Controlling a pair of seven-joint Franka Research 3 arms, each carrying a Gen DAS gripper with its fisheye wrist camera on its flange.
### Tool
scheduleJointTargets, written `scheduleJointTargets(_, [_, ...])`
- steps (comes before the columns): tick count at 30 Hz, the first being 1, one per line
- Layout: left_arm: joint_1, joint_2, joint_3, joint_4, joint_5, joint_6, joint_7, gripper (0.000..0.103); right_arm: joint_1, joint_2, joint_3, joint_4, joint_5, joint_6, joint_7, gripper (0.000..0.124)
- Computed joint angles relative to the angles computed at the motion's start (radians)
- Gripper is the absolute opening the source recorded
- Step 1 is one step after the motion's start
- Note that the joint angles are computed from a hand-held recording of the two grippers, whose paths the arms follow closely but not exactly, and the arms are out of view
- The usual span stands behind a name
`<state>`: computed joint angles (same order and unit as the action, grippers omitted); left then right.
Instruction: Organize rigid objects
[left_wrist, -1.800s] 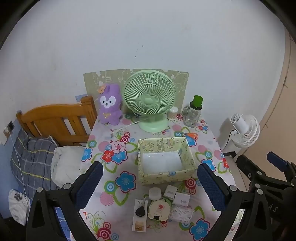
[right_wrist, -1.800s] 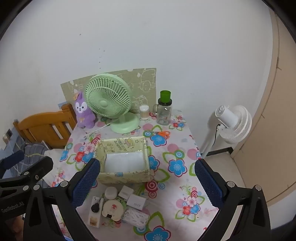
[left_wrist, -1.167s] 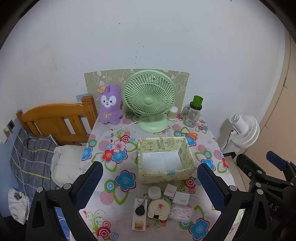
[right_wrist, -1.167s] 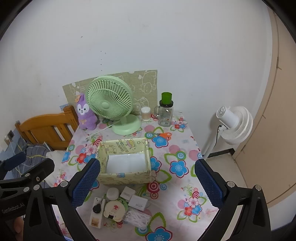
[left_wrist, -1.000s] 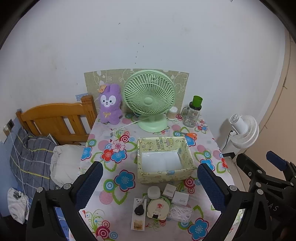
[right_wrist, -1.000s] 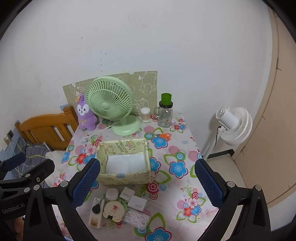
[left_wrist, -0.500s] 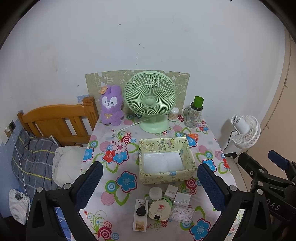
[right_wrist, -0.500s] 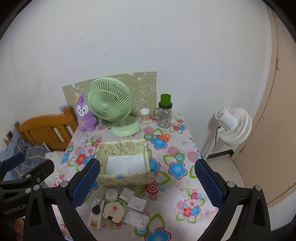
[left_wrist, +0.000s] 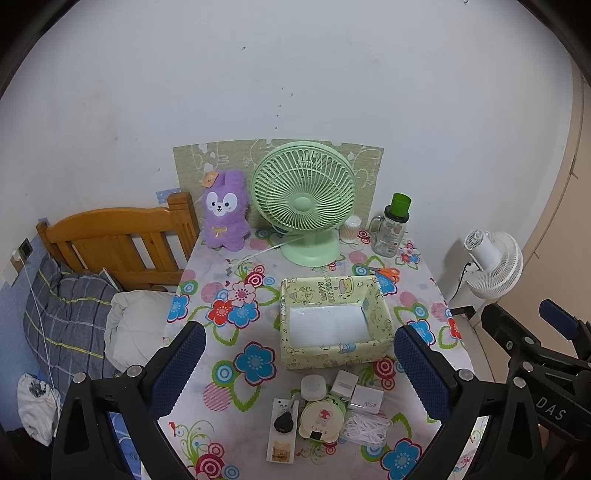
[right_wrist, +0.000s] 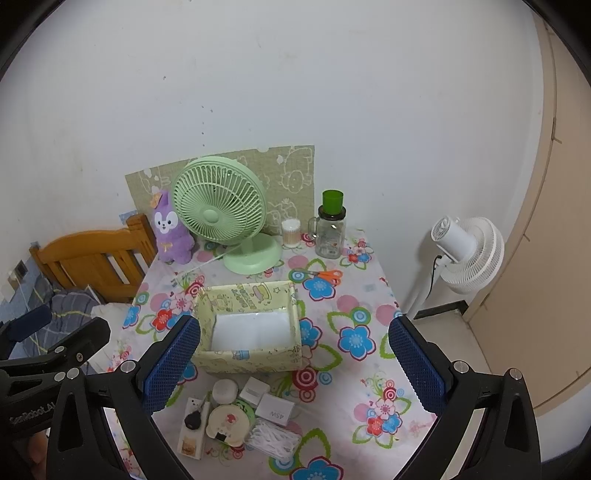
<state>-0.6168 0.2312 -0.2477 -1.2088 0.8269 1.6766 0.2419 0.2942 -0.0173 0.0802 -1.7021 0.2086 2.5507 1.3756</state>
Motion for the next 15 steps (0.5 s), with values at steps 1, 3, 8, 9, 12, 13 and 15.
scheduleJointTargets(1, [0.002,-0.006,0.0,-0.011,-0.001,0.004,-0.004,0.103,0.0,-0.003,0.0,-0.006,0.0,0.004,0.0,0.103])
scheduleJointTargets(3, [0.005,-0.007,0.0,-0.015,-0.001,0.005,-0.006,0.103,0.0,-0.003,0.0,-0.006,0.001,0.003,-0.001,0.103])
scheduleJointTargets(8, [0.007,-0.008,-0.002,-0.023,-0.003,0.005,-0.016,0.103,0.0,-0.004,0.0,-0.007,0.003,0.006,-0.002,0.103])
scheduleJointTargets(9, [0.007,-0.008,-0.003,-0.023,-0.003,0.005,-0.016,0.103,0.0,-0.002,0.0,-0.005,0.003,0.005,-0.001,0.103])
scheduleJointTargets(12, [0.007,-0.006,-0.003,-0.023,-0.001,0.003,-0.019,0.103,0.002,-0.002,0.002,-0.01,0.005,0.012,0.0,0.103])
scheduleJointTargets(13, [0.009,-0.008,-0.003,-0.028,-0.003,0.008,-0.022,0.103,0.003,-0.004,0.002,-0.015,0.007,0.016,-0.001,0.103])
scheduleJointTargets(15, [0.018,-0.019,-0.003,-0.047,-0.016,0.028,-0.031,0.103,0.003,-0.003,0.002,-0.016,0.01,0.018,-0.006,0.103])
